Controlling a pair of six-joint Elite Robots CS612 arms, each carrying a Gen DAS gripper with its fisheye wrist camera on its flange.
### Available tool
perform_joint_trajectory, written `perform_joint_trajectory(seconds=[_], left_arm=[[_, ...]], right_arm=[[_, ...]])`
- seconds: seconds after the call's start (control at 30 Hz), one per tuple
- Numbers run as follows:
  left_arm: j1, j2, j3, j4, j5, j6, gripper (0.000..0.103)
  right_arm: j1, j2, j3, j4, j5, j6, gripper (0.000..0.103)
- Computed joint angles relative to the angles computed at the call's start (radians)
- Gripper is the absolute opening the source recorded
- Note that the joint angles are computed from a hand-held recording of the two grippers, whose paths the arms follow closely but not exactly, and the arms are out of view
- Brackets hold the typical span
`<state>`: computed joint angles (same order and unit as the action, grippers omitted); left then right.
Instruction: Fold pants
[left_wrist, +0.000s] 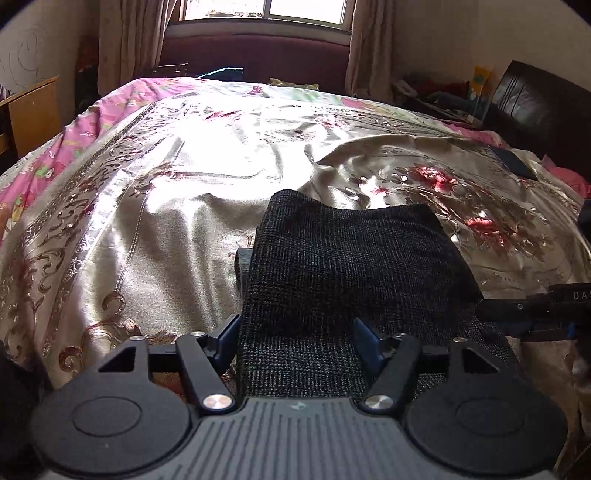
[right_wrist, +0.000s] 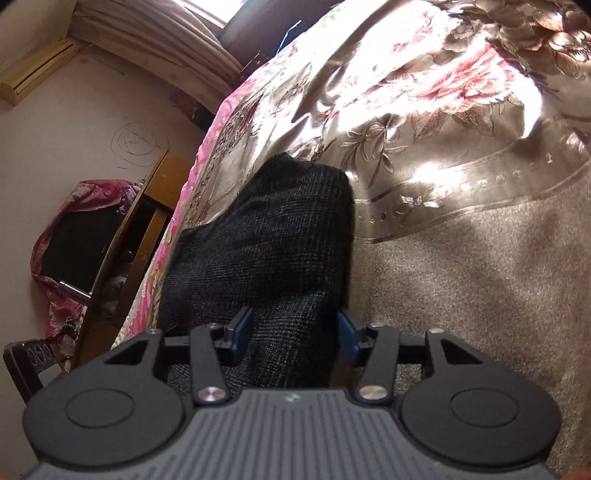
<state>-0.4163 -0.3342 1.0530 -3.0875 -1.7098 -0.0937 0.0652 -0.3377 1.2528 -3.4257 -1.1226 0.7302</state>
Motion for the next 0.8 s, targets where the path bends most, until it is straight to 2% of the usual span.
perform_joint_trajectory(seconds=[0.1,0.2,0.27,0.3,0.33,0.37,0.43,0.57,0.63,0.7,0.8], left_arm=[[0.013,0.023,-0.030,0.018,-0.043,-0.063,0.093],[0.024,0.035,-0.047,0.035,-0.094,-0.125,0.093],[0.020,0.035,-0.045,0.039,-0.109,-0.130,0.092],[0.014,0.031,-0.036,0.036,-0.094,-0.126,0.092],[0.005,0.023,-0.023,0.031,-0.063,-0.107,0.092],[0.001,0.017,-0.015,0.032,-0.050,-0.102,0.092],[-0.002,0.005,-0.003,0.044,-0.059,-0.117,0.091],[-0.027,-0.023,0.037,0.063,-0.079,-0.031,0.090],[-0.039,-0.030,0.041,0.084,-0.102,0.010,0.090],[-0.053,-0.032,0.036,0.104,-0.128,0.068,0.090],[-0.073,-0.023,0.013,0.131,-0.138,0.111,0.090]], right_arm=[[-0.001,0.003,-0.011,0.018,0.026,-0.025,0.051],[0.001,0.017,-0.031,0.022,0.045,0.010,0.051],[0.005,0.017,-0.038,0.038,0.036,-0.001,0.046],[0.005,0.016,-0.038,0.048,0.033,0.004,0.039],[0.001,0.016,-0.036,0.042,0.043,0.021,0.032],[-0.005,0.018,-0.034,0.026,0.059,0.044,0.029],[-0.020,0.014,-0.015,-0.011,0.083,0.091,0.025],[-0.032,-0.032,0.059,-0.032,0.020,0.067,0.024],[-0.037,-0.054,0.097,-0.041,-0.033,0.056,0.024],[-0.043,-0.073,0.137,-0.062,-0.082,0.071,0.024],[-0.054,-0.092,0.192,-0.095,-0.122,0.099,0.024]])
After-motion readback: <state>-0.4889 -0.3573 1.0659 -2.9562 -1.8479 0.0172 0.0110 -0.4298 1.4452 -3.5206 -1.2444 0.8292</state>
